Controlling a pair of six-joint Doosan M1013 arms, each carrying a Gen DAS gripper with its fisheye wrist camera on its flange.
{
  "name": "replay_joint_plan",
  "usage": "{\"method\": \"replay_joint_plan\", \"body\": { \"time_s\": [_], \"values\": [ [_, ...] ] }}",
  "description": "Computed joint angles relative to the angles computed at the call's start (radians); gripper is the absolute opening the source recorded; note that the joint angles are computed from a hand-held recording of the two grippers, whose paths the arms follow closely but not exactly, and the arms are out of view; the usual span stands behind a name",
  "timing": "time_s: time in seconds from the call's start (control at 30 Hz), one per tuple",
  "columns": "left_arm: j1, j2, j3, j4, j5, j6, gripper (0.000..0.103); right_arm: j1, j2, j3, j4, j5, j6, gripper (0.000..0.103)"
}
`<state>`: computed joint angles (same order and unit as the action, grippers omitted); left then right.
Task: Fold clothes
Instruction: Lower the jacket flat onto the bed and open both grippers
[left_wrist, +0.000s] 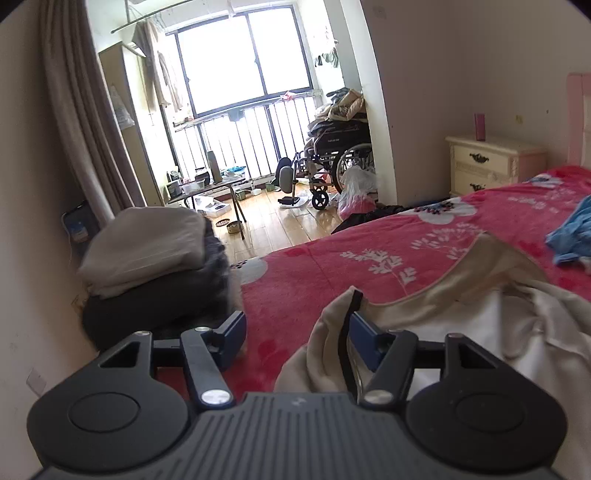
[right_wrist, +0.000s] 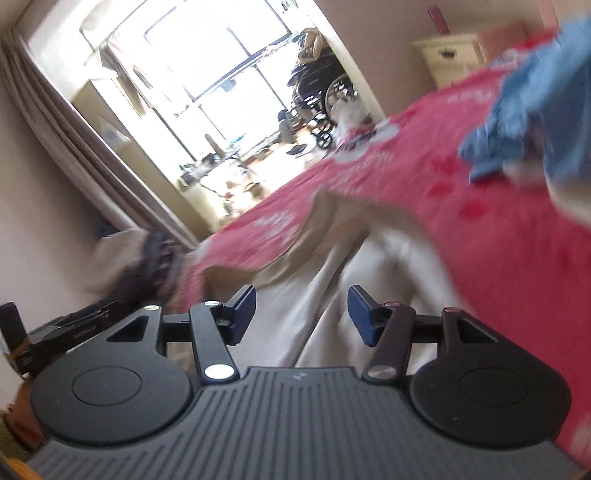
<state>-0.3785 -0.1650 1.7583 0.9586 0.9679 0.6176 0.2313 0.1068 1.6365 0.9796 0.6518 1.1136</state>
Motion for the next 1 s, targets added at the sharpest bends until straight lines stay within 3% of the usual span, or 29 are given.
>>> {"method": "replay_joint_plan", "body": {
  "time_s": [0.17,0.37,0.63,0.8,1.0],
  "values": [
    [-0.094,-0.094,0.031,0.020,0.121,0.009,0.065,-0.024,-0.085,0.112,0.125,0.104,-0.023,0.055],
    [-0.193,-0.187,0.069,0.007,0.242,-0.026,0.066,-0.014,-0.137,0.176,0.176,0.205,-0.094,0.055],
    [-0.309,-0.278,0.173,-0.129,0.404,-0.062,0.066,0.057,-0.106,0.207,0.133,0.258,-0.100,0.055],
    [-0.340,-0.314,0.230,-0.231,0.455,-0.114,0.066,0.083,-0.097,0.200,0.101,0.291,-0.104,0.055],
    [-0.335,-0.326,0.254,-0.289,0.467,-0.140,0.066,0.092,-0.096,0.199,0.085,0.297,-0.096,0.055]
  ]
}}
